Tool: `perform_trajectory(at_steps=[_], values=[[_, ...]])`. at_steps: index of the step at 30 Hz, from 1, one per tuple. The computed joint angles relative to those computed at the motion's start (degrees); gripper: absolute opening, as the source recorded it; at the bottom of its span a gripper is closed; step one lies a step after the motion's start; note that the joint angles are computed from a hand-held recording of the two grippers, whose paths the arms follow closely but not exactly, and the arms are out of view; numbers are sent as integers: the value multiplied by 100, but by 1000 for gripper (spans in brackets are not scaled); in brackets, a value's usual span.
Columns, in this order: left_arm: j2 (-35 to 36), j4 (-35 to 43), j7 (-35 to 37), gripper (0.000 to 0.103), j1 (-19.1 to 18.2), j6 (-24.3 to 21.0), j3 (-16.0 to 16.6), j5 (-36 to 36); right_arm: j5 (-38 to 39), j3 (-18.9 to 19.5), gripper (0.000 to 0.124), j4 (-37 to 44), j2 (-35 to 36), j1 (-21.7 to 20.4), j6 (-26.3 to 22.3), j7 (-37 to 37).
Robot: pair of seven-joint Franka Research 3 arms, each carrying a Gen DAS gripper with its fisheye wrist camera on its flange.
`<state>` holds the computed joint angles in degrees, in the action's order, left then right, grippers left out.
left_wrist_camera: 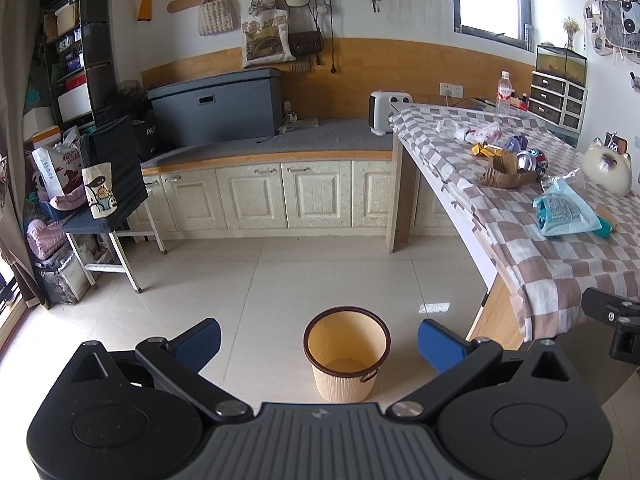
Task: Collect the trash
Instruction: 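Grasp the crumpled cardboard with the left tool while the right tool grasps the light-blue plastic bag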
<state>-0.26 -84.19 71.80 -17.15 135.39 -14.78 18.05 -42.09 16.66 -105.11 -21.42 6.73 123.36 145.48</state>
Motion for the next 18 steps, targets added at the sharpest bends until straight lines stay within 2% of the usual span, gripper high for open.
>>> perform_trajectory(at_steps=[9,18], values=[[191,20,61,103,-112,811,-54,260,-281,-24,103,-221,-262,-192,321,244],[948,763,478,103,-431,1264,-159,40,-459,-125,103,-1053,-909,-818,1249,586]])
